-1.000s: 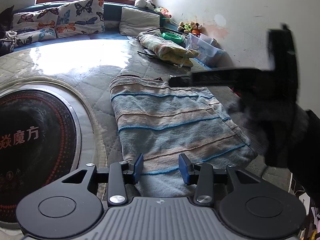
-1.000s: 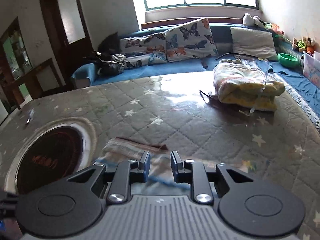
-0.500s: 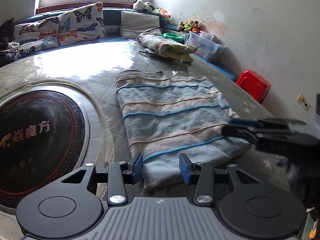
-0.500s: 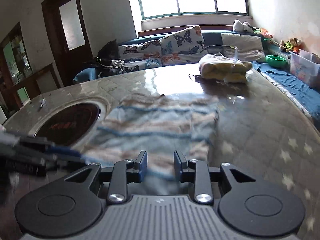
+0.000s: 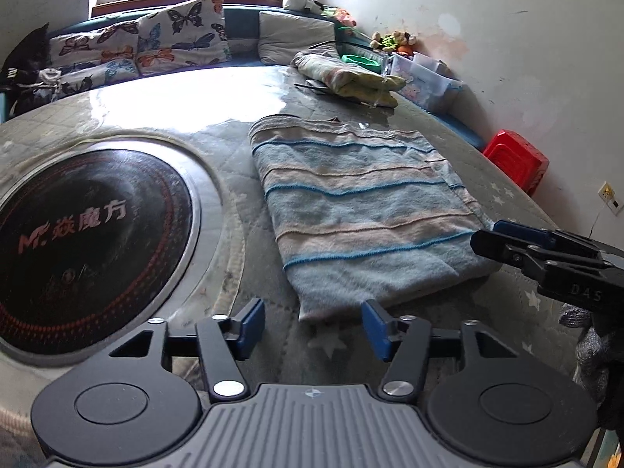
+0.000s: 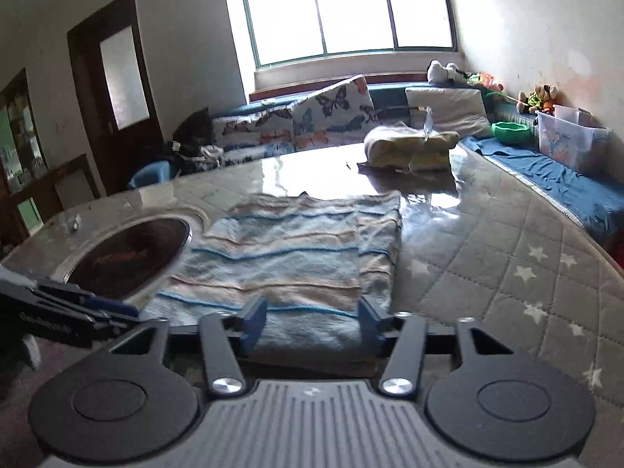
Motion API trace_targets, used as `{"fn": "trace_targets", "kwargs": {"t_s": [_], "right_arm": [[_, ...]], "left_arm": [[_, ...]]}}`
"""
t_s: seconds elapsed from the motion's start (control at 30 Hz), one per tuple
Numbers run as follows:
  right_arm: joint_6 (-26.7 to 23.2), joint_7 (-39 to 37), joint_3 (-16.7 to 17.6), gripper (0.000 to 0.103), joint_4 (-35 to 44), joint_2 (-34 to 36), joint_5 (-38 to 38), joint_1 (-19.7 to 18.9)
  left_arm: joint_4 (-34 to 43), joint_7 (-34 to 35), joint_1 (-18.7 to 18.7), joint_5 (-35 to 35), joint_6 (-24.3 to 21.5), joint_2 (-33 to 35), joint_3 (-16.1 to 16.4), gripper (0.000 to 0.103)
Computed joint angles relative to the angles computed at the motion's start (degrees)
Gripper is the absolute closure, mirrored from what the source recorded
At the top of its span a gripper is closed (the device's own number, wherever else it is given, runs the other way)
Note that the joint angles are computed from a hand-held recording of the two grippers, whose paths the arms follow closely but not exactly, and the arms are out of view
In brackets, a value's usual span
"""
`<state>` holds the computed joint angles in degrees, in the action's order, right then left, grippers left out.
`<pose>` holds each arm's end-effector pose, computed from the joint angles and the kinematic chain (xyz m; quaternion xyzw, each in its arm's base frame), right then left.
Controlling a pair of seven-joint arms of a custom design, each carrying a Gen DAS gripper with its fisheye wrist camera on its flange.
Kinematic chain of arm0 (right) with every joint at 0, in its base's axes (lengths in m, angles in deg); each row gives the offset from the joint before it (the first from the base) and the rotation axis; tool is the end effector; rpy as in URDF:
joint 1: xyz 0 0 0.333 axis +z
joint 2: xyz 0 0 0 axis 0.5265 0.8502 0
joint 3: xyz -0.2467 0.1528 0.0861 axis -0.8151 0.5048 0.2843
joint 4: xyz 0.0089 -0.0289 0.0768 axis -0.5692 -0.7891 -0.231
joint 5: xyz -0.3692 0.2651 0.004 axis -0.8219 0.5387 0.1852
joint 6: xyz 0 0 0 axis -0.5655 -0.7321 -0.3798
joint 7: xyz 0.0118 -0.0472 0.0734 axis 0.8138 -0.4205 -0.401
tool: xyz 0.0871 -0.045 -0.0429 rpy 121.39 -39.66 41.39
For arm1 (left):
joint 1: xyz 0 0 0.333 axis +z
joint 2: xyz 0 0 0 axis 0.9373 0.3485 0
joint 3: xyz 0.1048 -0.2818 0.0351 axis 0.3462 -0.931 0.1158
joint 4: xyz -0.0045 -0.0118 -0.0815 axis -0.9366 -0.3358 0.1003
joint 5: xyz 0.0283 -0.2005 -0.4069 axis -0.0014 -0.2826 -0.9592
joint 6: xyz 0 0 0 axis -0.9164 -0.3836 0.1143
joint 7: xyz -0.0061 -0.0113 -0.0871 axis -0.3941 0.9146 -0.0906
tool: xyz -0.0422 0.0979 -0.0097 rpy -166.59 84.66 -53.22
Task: Fold clothes
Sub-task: 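Lay the folded edge down and open both tools, then pull both tools back from the folded towel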
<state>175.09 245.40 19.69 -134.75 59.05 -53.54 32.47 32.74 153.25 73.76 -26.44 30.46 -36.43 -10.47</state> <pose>0.5650 0.1095 0.5028 -0.4630 0.7384 -0.3561 0.3370 0.8342 -0.1105 0.4692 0.2868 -0.8837 0.3698 0.0008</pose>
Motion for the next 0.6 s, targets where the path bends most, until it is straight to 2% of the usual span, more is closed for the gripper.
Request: {"fn": "trace_targets", "kwargs": {"t_s": [0.07,0.23,0.3,0.37,0.6], "right_arm": [[-1.68,1.71,0.98,0.032,0.26,-0.06,-1.66,-0.06],[-4.15,3.40,1.50,0.018,0.62,-0.16,-3.67,1.25],[-4.82,4.38,1.65,0.016,0.60,-0.33,-4.45,1.65],[-5.29,5.18,1.70,0.009,0.63,-0.42,-4.68,2.11],[-8.66,6.50,2.17,0.000,0.65,-0.70,-4.81,3.73]], "left_arm": [[-3.03,0.67,0.70,-0.62,1.16,-1.90,-0.09,0.031],[-9.39,2.88,1.84,-1.94,3.81,-6.09,0.33,0.017],[-11.11,3.70,2.25,-2.68,4.40,-7.19,0.44,0.015],[-12.87,4.26,2.45,-3.17,5.24,-8.37,0.70,0.009],[-18.27,7.47,3.59,-5.93,8.06,-12.16,1.03,0.001]]}}
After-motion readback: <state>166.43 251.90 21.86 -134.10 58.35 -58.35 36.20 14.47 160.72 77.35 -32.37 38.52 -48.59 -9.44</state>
